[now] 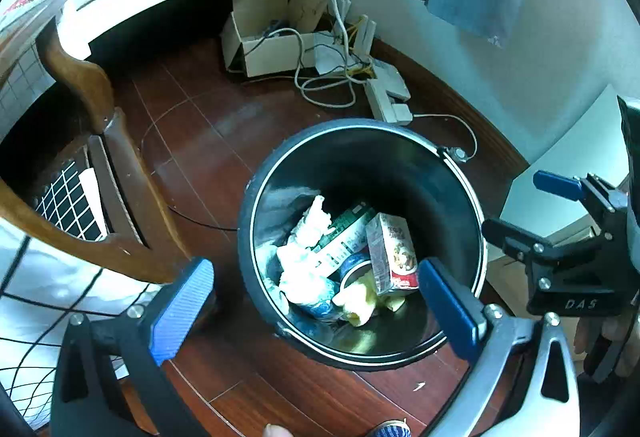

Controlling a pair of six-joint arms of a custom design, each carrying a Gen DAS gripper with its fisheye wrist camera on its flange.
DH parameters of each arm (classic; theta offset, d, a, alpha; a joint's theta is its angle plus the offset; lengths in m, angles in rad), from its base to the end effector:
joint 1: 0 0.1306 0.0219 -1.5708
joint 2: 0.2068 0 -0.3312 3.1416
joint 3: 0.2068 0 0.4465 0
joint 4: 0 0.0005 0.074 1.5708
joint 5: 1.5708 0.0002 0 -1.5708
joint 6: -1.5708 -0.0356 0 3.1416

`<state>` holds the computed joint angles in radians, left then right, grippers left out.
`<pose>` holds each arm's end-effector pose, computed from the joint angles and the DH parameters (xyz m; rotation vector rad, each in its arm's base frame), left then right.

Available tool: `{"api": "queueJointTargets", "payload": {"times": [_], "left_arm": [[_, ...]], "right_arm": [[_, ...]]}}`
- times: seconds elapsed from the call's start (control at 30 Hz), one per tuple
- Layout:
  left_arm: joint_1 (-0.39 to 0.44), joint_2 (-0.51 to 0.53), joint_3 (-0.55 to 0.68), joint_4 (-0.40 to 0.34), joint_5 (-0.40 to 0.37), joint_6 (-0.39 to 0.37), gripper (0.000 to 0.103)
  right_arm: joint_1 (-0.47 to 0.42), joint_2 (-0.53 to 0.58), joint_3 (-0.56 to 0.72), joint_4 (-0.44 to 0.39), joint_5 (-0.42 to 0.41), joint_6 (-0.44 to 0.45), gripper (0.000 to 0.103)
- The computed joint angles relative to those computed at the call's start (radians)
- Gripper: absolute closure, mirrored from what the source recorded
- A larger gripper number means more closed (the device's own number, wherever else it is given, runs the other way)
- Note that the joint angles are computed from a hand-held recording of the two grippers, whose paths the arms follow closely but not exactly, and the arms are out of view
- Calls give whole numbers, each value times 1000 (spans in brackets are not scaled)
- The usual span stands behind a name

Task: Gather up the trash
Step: 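Hold both open tools above the black bin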

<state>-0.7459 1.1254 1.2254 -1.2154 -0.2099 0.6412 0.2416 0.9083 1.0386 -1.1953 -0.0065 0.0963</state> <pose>0.3246 -0.2905 0.3992 0.0742 2.6542 -0.1782 0.3611 0.0887 0.3900 -0.4456 2.5991 0.0580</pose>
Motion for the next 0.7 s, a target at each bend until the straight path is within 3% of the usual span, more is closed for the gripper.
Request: {"api": "queueJointTargets", "payload": {"times": [0.7], "left_arm": [[-33, -54, 13, -62, -66, 31, 1]], "right_arm": [[37, -60, 19, -46, 9, -27, 1]]}}
